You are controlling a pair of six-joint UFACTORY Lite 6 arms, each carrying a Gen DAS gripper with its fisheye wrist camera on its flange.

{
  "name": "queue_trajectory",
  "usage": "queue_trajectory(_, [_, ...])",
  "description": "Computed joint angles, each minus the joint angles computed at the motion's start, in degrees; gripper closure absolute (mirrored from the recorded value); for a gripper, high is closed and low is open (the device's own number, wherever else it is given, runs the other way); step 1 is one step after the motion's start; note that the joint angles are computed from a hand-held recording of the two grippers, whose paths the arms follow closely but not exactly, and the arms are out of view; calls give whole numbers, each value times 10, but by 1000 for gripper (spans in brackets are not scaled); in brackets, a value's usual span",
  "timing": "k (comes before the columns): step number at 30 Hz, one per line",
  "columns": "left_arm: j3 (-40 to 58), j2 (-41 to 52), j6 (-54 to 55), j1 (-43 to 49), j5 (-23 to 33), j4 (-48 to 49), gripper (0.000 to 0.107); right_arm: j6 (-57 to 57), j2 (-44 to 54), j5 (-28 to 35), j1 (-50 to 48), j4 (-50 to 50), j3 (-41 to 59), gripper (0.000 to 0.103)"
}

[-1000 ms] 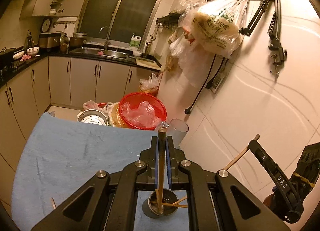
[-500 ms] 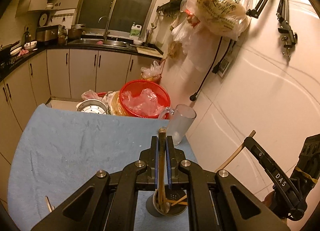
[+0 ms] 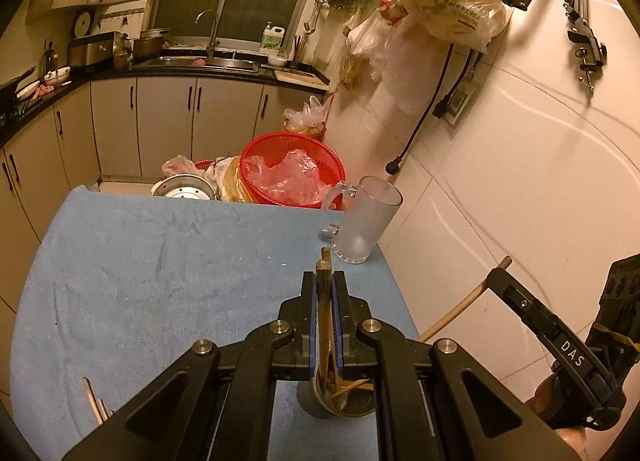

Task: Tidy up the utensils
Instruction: 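Insert the chopsticks into the black cup and open both tools, then return to the chopstick row and close the left tool on a chopstick while the right tool grasps one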

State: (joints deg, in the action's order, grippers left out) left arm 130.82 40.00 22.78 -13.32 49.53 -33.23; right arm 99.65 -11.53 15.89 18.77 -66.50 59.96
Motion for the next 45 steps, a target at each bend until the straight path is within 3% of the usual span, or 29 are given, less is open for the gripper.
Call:
queue_trajectory(6, [2,-6,0,4,7,-2,87,-14,-10,18,11,21,4,91])
queue_trajectory(13, [-65,-69,40,26,0,-39,86,25,-73,78,62,-9,-11,91])
queue_trajectory(20, [-204,-185,127,74,-6,-100,85,91,-130,235,242,-92,-3,90])
queue_trajectory(25, [-322,-262,204,144,5,-131,82,147,-105,292,363,-128,-3,79])
queue_trajectory(30, [-434,-298,297,249,9,-161,82,190,2,263,409,-135,12,76])
queue_trajectory(35, [-508,-266,372,356,-6,-159,82,253,135,164,392,-137,43,76])
queue_trajectory(39, [-506,-201,381,404,-21,-128,82,272,212,103,374,-123,67,76])
queue_trajectory(43, [-446,-121,345,411,-13,-92,82,280,273,32,346,-109,91,76])
queue_trajectory(45, [-403,-84,313,393,-9,-69,82,265,296,30,348,-89,107,76])
